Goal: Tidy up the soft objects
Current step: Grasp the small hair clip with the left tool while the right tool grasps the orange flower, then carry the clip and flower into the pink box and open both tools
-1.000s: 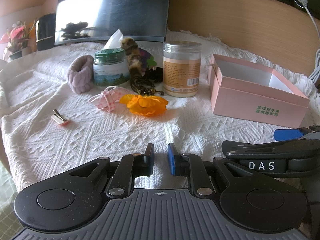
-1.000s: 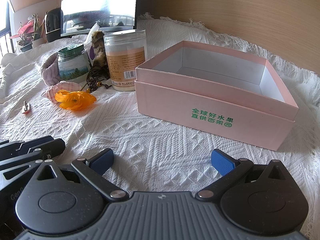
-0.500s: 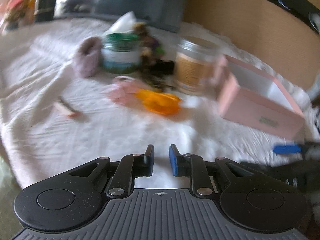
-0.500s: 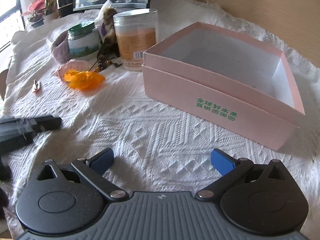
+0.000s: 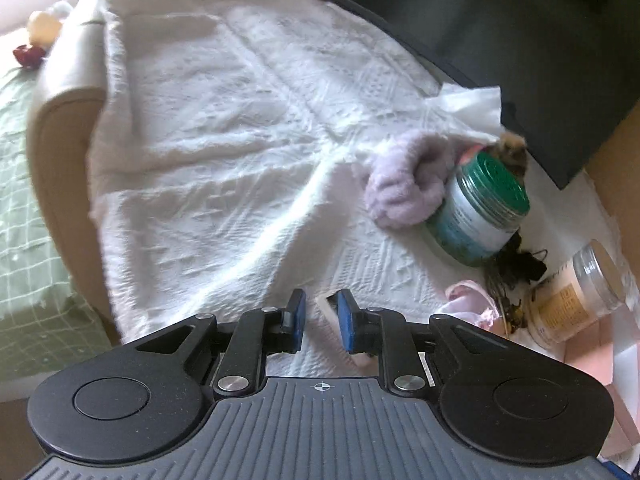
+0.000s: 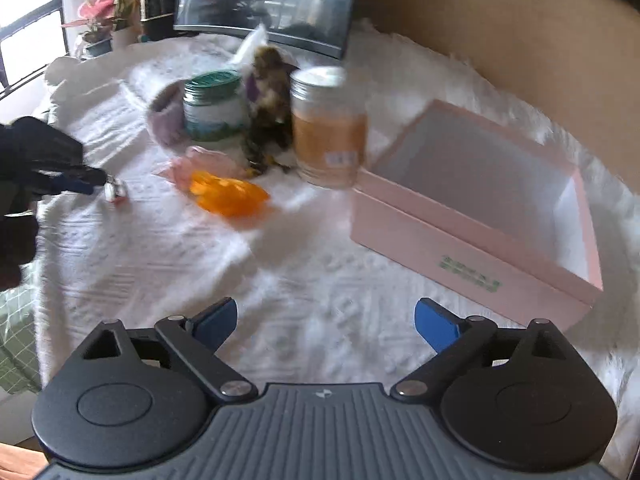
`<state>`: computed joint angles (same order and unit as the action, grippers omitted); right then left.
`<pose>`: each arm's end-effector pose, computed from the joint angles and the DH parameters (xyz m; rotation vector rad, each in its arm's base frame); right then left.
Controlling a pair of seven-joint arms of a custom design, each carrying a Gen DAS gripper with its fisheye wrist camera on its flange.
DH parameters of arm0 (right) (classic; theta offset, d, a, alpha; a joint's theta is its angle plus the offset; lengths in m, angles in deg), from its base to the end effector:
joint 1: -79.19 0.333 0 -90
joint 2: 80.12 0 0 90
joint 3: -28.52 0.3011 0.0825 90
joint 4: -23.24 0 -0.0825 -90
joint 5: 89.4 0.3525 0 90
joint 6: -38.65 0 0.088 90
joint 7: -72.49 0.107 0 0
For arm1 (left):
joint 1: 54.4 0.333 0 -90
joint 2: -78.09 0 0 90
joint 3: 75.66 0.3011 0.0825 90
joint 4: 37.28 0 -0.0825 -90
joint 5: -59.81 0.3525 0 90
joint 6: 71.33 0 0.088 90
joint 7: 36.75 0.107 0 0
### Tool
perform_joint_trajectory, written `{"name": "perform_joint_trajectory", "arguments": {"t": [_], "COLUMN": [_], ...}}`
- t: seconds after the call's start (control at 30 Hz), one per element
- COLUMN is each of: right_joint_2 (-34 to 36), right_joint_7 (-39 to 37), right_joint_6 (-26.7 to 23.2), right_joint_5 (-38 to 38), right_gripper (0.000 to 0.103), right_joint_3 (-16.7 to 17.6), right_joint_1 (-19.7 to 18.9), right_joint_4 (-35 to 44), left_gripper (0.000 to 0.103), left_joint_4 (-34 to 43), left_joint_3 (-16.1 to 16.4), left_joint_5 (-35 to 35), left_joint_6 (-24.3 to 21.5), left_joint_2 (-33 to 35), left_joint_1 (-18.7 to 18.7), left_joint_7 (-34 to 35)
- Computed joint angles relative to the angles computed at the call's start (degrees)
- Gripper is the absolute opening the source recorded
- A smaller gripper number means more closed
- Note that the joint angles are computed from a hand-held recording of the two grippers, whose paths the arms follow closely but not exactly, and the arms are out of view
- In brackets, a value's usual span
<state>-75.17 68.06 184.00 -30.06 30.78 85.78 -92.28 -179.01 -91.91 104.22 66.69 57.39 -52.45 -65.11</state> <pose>0.5705 0.0783 0.4533 -2.2598 0.6080 -0.4423 0.4199 -0.1070 0.4518 -2.4941 0.3459 -0.6192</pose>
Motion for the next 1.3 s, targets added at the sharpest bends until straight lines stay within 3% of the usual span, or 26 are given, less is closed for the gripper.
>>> {"name": "perform_joint_trajectory", "arguments": {"t": [0.07, 0.13, 0.23, 0.3, 0.37, 0.57, 0.67, 0.77, 0.8, 0.83, 0.87, 0.93, 1.07, 1.3], "right_joint_2": [-0.60, -0.97, -1.12, -1.38, -1.52, 0.00, 3.19, 7.77, 8.91, 9.81, 10.44, 9.50, 4.55, -3.27], "right_joint_7": [-1.23, -2.90, -5.52, -6.93, -6.74, -7.72, -10.04, -3.86, -2.05, 0.33, 3.73, 3.93, 0.59, -3.16], "right_joint_6": [1.14, 1.76, 3.22, 4.43, 4.30, 1.00, 1.96, 3.19, 3.33, 3.41, 3.79, 2.92, -0.79, -5.13], "right_joint_5": [0.23, 1.06, 2.57, 4.02, 4.29, 7.52, 7.90, -0.05, -2.76, -6.19, -10.33, -9.95, -6.06, -0.06], "right_gripper": [0.097, 0.097, 0.097, 0.097, 0.097, 0.095, 0.092, 0.080, 0.065, 0.039, 0.028, 0.017, 0.009, 0.007], "right_joint_3": [0.40, 0.56, 0.82, 1.04, 1.05, 1.73, 3.36, 4.51, 4.81, 4.94, 4.77, 6.09, 5.98, -0.01], "right_joint_1": [0.48, 0.87, 1.58, 2.12, 2.53, 3.61, 5.02, 6.84, 7.03, 7.33, 7.86, 6.08, 2.93, 0.22], "right_joint_4": [-0.74, -1.49, -2.37, -3.09, -3.15, 0.59, 4.39, 8.70, 9.70, 10.47, 11.09, 10.67, 7.81, 2.52], "left_gripper": [0.021, 0.021, 0.021, 0.022, 0.022, 0.021, 0.021, 0.020, 0.020, 0.020, 0.019, 0.019, 0.019, 0.019], "left_joint_4": [0.51, 1.52, 3.69, 5.12, 5.33, 3.75, 3.32, 3.36, 2.80, 2.19, 1.37, 0.59, -0.14, 1.48], "left_joint_3": [0.47, 1.77, 1.35, 0.64, 0.82, 3.02, 2.71, 2.42, 2.50, 2.62, 2.82, 2.73, 2.23, 1.23], "left_joint_5": [1.76, 1.81, 3.22, 4.10, 4.34, 2.94, 6.63, 8.76, 9.72, 10.57, 11.50, 12.40, 13.41, 8.87], "left_joint_6": [2.32, 4.60, 3.69, 0.32, -1.14, 3.53, 5.62, 5.78, 6.61, 7.65, 9.03, 10.20, 12.71, 19.61], "left_joint_2": [1.26, 2.88, 5.22, 6.45, 6.70, 5.60, 6.00, 6.33, 6.01, 5.62, 5.08, 4.46, 3.09, 2.81], "left_joint_1": [0.45, -0.22, -1.53, -2.54, -3.30, -2.72, -1.40, -1.28, -1.12, -0.91, -0.59, -0.10, -0.04, -2.07], "left_joint_7": [1.38, 7.56, 16.78, 21.48, 22.75, 24.53, 24.51, 25.77, 25.35, 24.72, 24.08, 23.45, 24.31, 31.91]}}
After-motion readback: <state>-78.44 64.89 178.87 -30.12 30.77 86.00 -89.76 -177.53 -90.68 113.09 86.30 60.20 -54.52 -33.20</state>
